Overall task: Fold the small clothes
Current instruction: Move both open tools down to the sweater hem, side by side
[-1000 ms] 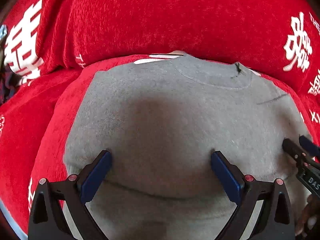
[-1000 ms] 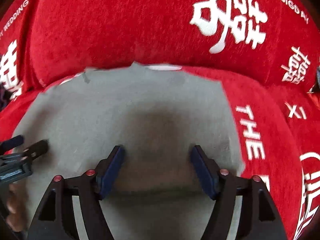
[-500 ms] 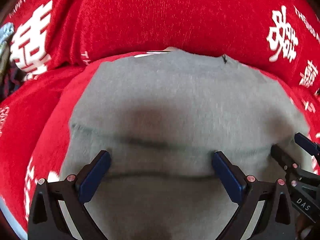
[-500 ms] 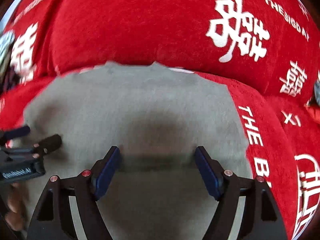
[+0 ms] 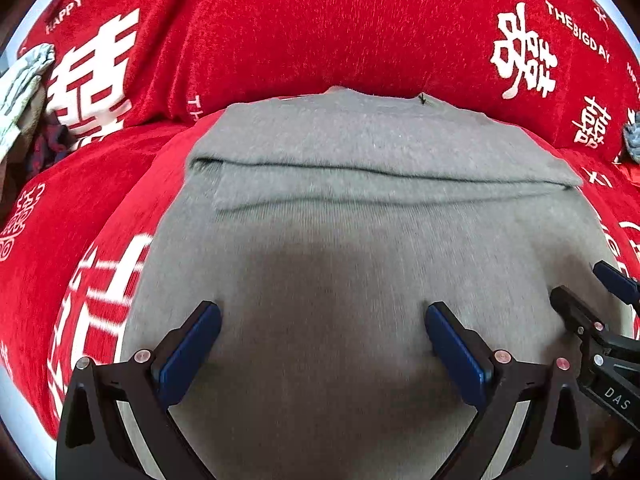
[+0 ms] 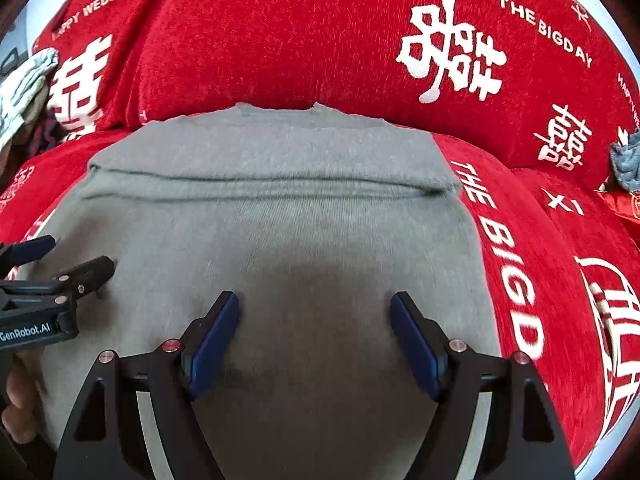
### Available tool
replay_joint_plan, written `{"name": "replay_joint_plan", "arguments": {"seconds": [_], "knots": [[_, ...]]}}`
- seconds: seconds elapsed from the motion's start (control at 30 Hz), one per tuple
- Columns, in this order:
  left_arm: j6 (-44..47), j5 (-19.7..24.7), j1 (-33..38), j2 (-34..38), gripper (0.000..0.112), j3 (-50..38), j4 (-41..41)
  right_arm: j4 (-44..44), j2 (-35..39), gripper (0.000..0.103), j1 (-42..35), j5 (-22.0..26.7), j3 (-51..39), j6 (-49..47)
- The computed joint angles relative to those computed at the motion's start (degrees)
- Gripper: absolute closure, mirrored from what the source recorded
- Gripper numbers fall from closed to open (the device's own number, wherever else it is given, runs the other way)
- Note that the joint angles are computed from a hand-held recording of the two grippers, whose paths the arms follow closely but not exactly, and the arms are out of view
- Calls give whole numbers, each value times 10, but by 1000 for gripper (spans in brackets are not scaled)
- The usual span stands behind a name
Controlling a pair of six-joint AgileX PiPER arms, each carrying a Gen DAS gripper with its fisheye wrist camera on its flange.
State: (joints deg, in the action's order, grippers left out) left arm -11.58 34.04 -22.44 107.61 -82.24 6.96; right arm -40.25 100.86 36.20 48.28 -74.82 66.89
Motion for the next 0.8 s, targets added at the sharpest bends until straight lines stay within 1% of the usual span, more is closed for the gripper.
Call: {"name": "replay_joint_plan", "arguments": {"seconds": [0.13, 0.27, 0.33, 0.4, 0.47, 0.53, 0.57, 0.8], "knots": [[-35, -38, -10, -44, 10, 71, 33, -30, -28, 23, 26, 0, 43, 44], [-58, -61, -14, -73, 10, 117, 48, -56, -49, 23, 54, 9, 75, 90], [-79, -70, -18, -86, 10, 137, 64, -52, -59, 21, 63, 9, 88, 99], [-95, -78, -19, -99, 10, 155, 71, -65, -62, 21, 84, 28, 95, 111], [-75, -75, -17, -109, 10, 166, 49, -69, -71, 21, 101, 37, 108, 124], [-106, -80, -29, -124, 10, 190, 88, -64, -82, 21, 110, 36, 121, 134], [-112, -82, -31, -131, 10, 199, 94, -62, -88, 21, 115, 37, 128, 137], [-50, -66, -23, -167, 10, 236, 26, -52, -111, 21, 157, 60, 155, 155]]}}
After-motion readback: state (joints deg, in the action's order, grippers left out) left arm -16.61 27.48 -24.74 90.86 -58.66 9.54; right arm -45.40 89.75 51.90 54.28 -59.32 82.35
